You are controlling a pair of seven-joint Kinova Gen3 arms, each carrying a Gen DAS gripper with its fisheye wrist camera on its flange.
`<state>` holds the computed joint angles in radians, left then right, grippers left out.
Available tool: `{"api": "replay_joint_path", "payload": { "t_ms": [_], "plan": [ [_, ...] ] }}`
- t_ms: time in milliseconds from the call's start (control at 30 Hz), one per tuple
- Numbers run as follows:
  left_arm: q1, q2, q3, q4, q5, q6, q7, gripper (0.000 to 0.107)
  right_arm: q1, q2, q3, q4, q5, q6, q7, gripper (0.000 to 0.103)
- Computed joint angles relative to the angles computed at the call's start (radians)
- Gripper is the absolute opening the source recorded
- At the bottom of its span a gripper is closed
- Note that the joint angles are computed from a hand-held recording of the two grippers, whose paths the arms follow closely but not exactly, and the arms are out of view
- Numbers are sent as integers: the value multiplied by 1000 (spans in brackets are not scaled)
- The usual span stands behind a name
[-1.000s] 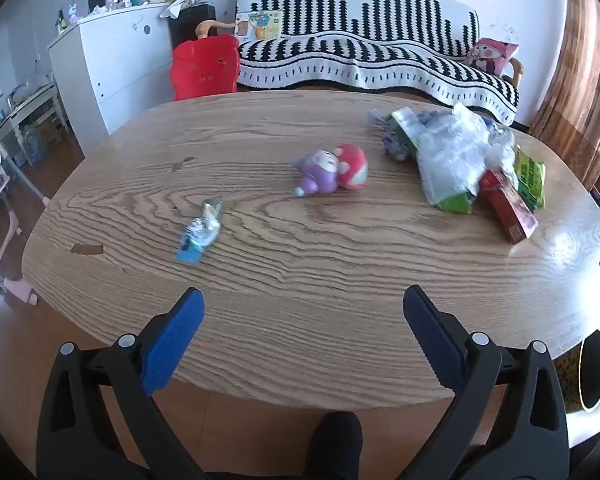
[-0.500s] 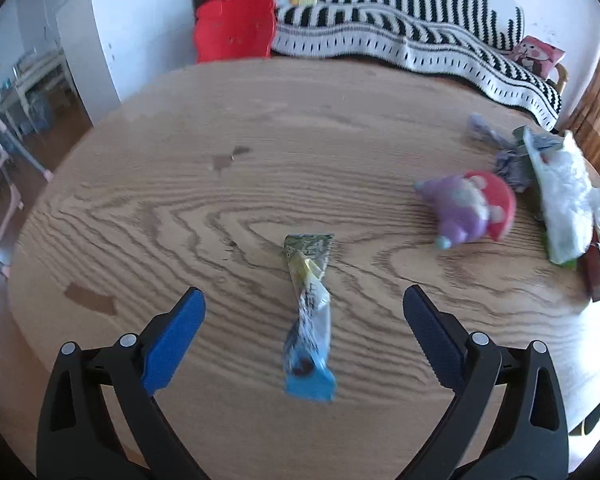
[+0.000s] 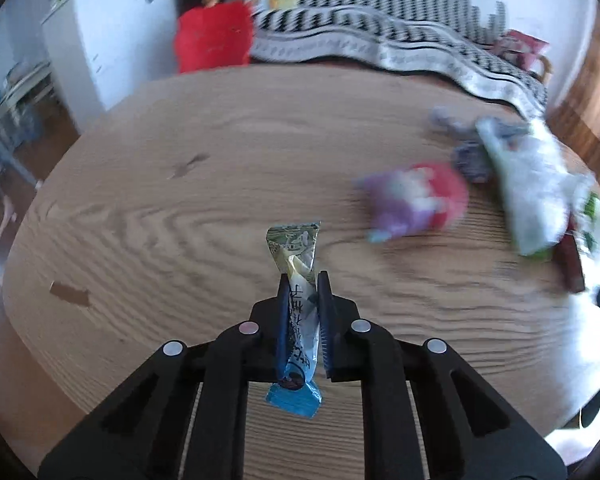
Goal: Collect trash
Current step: 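Carry the wrapper and cigarette pack to the black bin and release both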
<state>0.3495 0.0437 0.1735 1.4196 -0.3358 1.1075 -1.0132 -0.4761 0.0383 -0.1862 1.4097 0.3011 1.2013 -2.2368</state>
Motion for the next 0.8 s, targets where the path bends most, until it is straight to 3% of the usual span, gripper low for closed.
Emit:
{"api": "replay_joint_path", "payload": {
  "t_ms": [100, 167, 200, 433, 533, 700, 800],
  "plan": [
    [41, 4, 33, -34, -18, -1, 9, 12, 1, 42, 27, -16, -26, -8, 17, 88],
    [63, 0, 43, -47, -10, -6, 12, 12, 5, 61, 21, -23, -11, -12, 16, 77],
    [75, -1, 49, -52, -13, -6, 20, 12, -15, 61, 36, -23, 1, -13, 17, 60],
    [156, 26, 69, -116, -41, -5, 33, 12, 15, -72, 10, 31, -87, -69, 89, 59],
    [171, 23, 75, -126, 5, -47, 16, 12, 59, -160, 7, 63, -114, -69, 97, 59],
    [178, 29, 107, -142, 134, -190, -70, 12, 173, -330, 32, 124, -136, -20, 111, 59],
    [253, 70, 121, -185, 125, -229, -85, 12, 260, -441, 80, 165, -124, 34, 134, 59]
  ]
}}
